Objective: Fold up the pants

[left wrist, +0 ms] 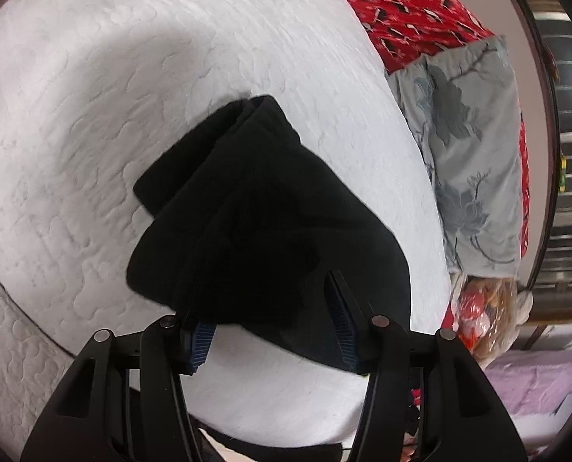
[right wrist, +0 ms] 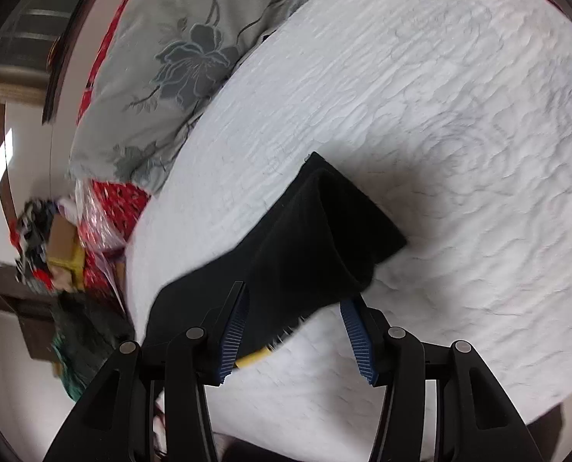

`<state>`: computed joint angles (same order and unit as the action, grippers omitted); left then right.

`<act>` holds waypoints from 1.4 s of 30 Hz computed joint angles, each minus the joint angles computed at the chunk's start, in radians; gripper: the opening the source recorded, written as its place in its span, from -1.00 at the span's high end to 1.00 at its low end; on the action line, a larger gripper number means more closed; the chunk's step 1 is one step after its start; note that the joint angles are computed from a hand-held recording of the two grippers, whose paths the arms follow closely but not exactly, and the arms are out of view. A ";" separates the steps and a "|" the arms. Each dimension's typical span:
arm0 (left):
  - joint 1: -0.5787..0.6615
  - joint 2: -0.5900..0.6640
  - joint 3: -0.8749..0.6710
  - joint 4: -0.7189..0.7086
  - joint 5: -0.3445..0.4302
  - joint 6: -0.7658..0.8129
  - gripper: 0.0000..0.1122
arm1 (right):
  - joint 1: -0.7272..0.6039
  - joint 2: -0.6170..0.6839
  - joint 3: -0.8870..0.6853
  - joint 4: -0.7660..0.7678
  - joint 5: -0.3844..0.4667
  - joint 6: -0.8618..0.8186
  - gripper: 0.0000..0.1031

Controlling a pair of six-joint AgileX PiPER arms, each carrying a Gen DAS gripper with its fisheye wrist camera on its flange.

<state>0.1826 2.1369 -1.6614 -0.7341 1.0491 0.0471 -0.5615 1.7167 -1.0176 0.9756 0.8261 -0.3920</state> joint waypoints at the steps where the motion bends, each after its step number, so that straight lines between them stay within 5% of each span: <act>1: -0.004 0.014 -0.026 0.014 0.006 -0.021 0.13 | 0.014 0.015 -0.011 -0.008 -0.014 0.019 0.18; 2: -0.008 0.024 -0.046 0.027 0.008 -0.038 0.36 | 0.020 0.034 -0.024 -0.012 -0.024 0.030 0.36; 3: -0.014 0.042 -0.083 0.043 0.020 -0.056 0.62 | 0.016 0.051 -0.035 -0.006 -0.017 0.025 0.79; 4: -0.014 0.057 -0.110 0.048 0.036 -0.064 0.71 | 0.018 0.067 -0.048 0.001 -0.009 0.024 0.93; 8: 0.012 0.111 -0.293 -0.011 0.132 -0.120 0.87 | 0.039 0.101 -0.155 -0.046 0.023 0.096 0.93; 13: 0.000 0.085 -0.432 0.061 0.113 -0.089 0.86 | 0.012 0.048 -0.307 0.126 0.061 0.015 0.94; 18: -0.028 0.107 -0.304 0.172 0.082 -0.052 0.86 | 0.037 0.116 -0.249 -0.020 0.050 0.049 0.94; 25: -0.002 0.079 -0.139 0.161 0.027 0.020 0.86 | 0.001 0.142 -0.083 0.065 0.004 -0.108 0.93; 30: 0.006 0.048 -0.063 0.137 0.012 0.063 0.80 | -0.027 0.132 -0.033 -0.016 -0.026 -0.124 0.85; 38: 0.116 -0.089 0.070 0.025 0.129 0.263 0.79 | -0.099 -0.015 -0.014 -0.114 0.040 -0.129 0.63; 41: 0.137 -0.107 0.019 0.031 0.144 0.268 0.76 | -0.098 -0.074 -0.038 -0.146 0.060 -0.121 0.41; 42: 0.131 -0.096 -0.035 0.049 0.146 0.240 0.61 | -0.090 -0.079 -0.054 -0.156 0.069 -0.112 0.33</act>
